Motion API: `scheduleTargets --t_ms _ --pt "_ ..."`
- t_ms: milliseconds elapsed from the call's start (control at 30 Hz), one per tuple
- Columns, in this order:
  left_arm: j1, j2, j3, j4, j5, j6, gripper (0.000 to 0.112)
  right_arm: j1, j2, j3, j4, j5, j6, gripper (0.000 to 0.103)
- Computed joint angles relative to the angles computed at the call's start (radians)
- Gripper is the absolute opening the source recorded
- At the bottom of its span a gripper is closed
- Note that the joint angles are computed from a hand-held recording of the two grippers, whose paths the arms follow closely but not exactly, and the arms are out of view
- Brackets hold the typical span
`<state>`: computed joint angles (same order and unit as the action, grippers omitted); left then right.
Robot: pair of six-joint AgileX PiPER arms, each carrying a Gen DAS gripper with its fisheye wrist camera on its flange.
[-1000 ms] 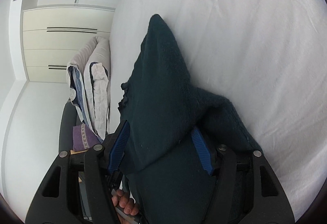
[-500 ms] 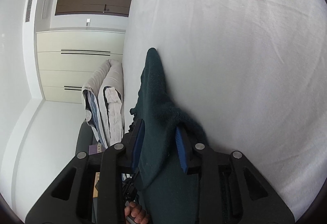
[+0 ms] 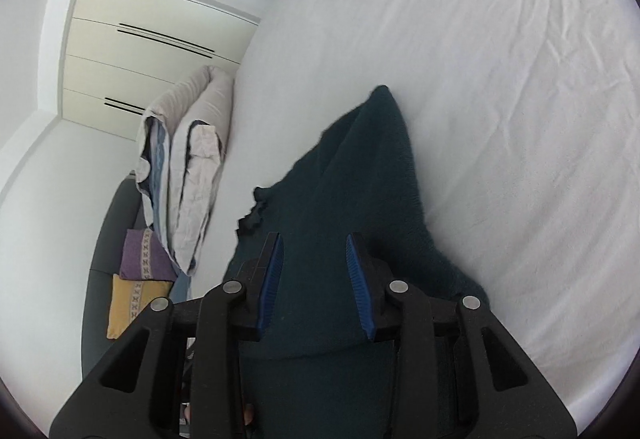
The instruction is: Fold small clothes
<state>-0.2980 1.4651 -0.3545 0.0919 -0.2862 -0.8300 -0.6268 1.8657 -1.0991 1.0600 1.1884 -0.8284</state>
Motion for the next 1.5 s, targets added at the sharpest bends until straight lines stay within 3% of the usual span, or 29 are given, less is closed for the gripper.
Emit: scheduleTargets --t_ms 100,200,333,567,700,800,933,1233,1333,1433,1500 --pt "0.024 0.017 0.009 0.058 -0.030 -0.040 0.010 -0.055 0.080 0.012 0.083 -0.018 -0.112 0.023" --pt "0.038 0.036 0.019 0.086 -0.071 -0.056 0.010 -0.083 0.094 -0.006 0.082 -0.024 -0.116 0.022" --pt "0.035 0.057 0.029 0.061 -0.112 -0.028 0.010 -0.049 0.021 -0.052 0.009 -0.141 -0.082 0.026" --pt "0.017 0.083 0.035 -0.004 -0.146 0.020 0.012 0.147 0.114 -0.307 -0.253 -0.222 0.125 0.026" --pt "0.019 0.100 0.038 0.000 -0.168 0.020 0.013 0.201 0.151 -0.371 -0.270 -0.241 0.117 0.026" --pt "0.018 0.112 0.041 -0.009 -0.185 0.031 0.013 0.272 0.124 -0.358 -0.380 -0.337 0.106 0.023" --pt "0.072 0.138 0.067 0.107 -0.265 -0.061 0.014 0.298 0.108 -0.336 -0.435 -0.398 0.125 0.007" --pt "0.110 0.184 0.100 0.152 -0.379 -0.077 0.014 0.321 0.095 -0.267 -0.501 -0.596 0.167 0.000" --pt "0.111 0.194 0.103 0.147 -0.392 -0.070 0.014 0.271 0.124 -0.319 -0.429 -0.512 0.137 0.000" --pt "0.097 0.197 0.100 0.119 -0.391 -0.048 0.015 0.219 0.004 -0.214 -0.236 -0.517 -0.044 0.000" --pt "0.096 0.197 0.098 0.119 -0.391 -0.050 0.014 0.170 -0.077 -0.148 -0.086 -0.420 -0.172 0.006"
